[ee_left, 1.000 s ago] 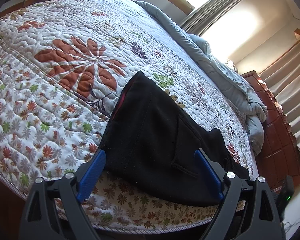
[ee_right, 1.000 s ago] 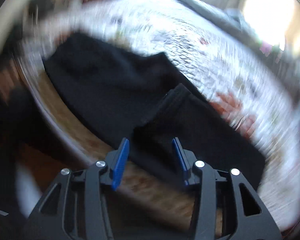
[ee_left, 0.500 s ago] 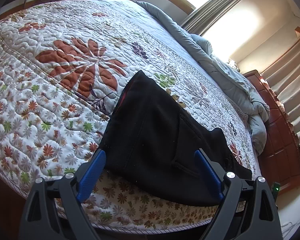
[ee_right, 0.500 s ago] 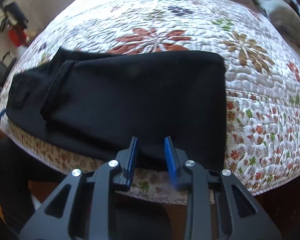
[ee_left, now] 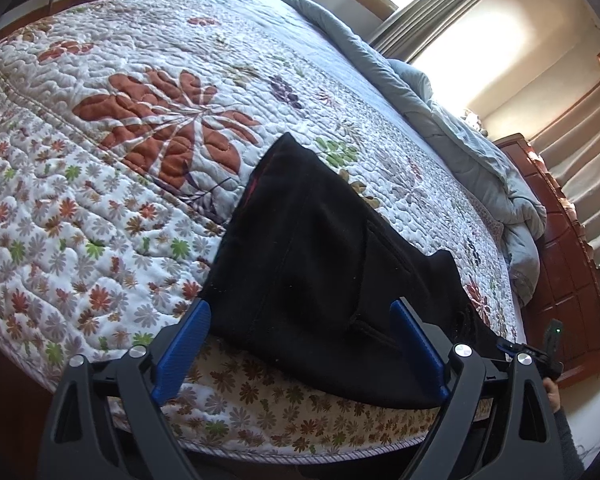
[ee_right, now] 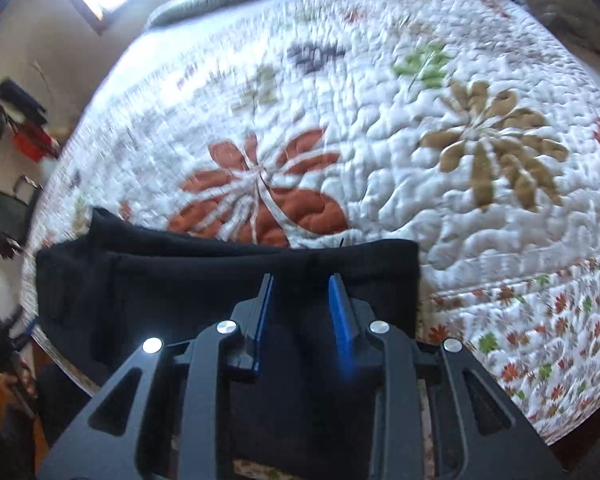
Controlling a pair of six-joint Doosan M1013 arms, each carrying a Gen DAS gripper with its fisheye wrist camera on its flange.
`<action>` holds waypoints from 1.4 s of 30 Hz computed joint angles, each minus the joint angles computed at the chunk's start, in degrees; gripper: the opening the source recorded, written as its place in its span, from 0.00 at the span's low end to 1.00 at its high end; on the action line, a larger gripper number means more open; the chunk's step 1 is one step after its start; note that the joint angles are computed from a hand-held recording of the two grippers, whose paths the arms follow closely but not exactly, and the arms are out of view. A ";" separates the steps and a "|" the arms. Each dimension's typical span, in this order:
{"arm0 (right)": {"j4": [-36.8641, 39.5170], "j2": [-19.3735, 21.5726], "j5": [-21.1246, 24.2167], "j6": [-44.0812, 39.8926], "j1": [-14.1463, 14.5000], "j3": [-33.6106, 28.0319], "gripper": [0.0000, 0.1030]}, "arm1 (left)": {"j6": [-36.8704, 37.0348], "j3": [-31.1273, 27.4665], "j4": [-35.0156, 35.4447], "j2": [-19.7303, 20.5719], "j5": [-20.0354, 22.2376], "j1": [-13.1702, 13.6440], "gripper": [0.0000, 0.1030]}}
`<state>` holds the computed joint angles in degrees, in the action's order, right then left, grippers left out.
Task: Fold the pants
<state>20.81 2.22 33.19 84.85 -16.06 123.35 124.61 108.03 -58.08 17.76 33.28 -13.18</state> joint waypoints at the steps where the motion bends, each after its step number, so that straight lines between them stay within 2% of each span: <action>1: -3.06 -0.25 -0.33 2.33 1.16 -0.27 0.28 | -3.09 -0.03 2.63 -0.40 -0.85 -0.26 0.89; 2: -3.93 -1.00 -0.95 2.57 2.47 -0.41 0.28 | -5.21 0.04 3.82 -0.72 -1.06 -0.33 0.89; 5: 0.56 -2.04 -0.47 -3.10 6.62 -0.89 0.28 | -4.01 1.59 -2.35 -2.04 0.04 0.33 0.89; 9: -0.96 1.57 2.03 -7.24 14.68 -3.29 0.26 | -3.72 4.50 -10.47 -3.61 -1.82 0.55 0.89; 10: -1.69 2.48 2.27 -7.50 15.68 -3.87 0.26 | -3.56 4.92 -12.50 -3.65 -1.61 0.82 0.89; 12: -4.87 5.04 4.82 -6.13 17.99 -5.55 0.31 | -3.02 5.95 -18.60 -3.33 -0.45 1.80 0.89; 13: -6.66 5.97 6.87 -5.41 18.77 -6.50 0.35 | -2.87 6.15 -20.85 -2.89 0.76 2.32 0.89; 14: -9.82 6.44 7.68 -4.21 19.81 -7.46 0.35 | -2.66 6.35 -23.48 -2.33 2.41 2.98 0.89; 16: -8.50 6.77 10.55 -6.78 19.76 -9.64 0.35 | -2.44 6.85 -28.16 -1.44 3.80 4.01 0.89; 18: -4.25 6.97 13.10 -10.57 18.93 -12.66 0.36 | -3.18 6.86 -28.61 -0.99 3.07 4.25 0.89; 22: 7.08 9.94 21.41 -20.78 18.10 -20.43 0.59 | -2.47 6.42 -30.03 0.28 3.65 3.99 0.89; 25: 12.38 14.23 28.94 -25.56 19.30 -27.53 0.76 | -0.99 5.69 -30.93 1.28 3.56 3.35 0.89; 26: 12.51 16.36 31.89 -26.15 20.48 -30.92 0.79 | -0.87 5.54 -31.01 1.55 3.17 3.12 0.89; 29: 11.32 20.77 37.08 -27.31 23.44 -37.89 0.81 | 0.24 5.51 -33.63 2.66 3.22 2.71 0.89; 31: 10.78 23.90 40.62 -28.14 25.04 -42.22 0.81 | 3.55 5.69 -36.29 2.92 3.12 2.31 0.89; 36: 7.36 33.63 51.03 -30.28 29.25 -54.44 0.82 | 6.90 5.70 -39.29 3.54 2.88 1.64 0.90; 42: 5.49 42.33 61.13 -33.33 32.30 -64.45 0.82 | 13.10 7.20 -43.84 3.18 3.34 1.65 0.92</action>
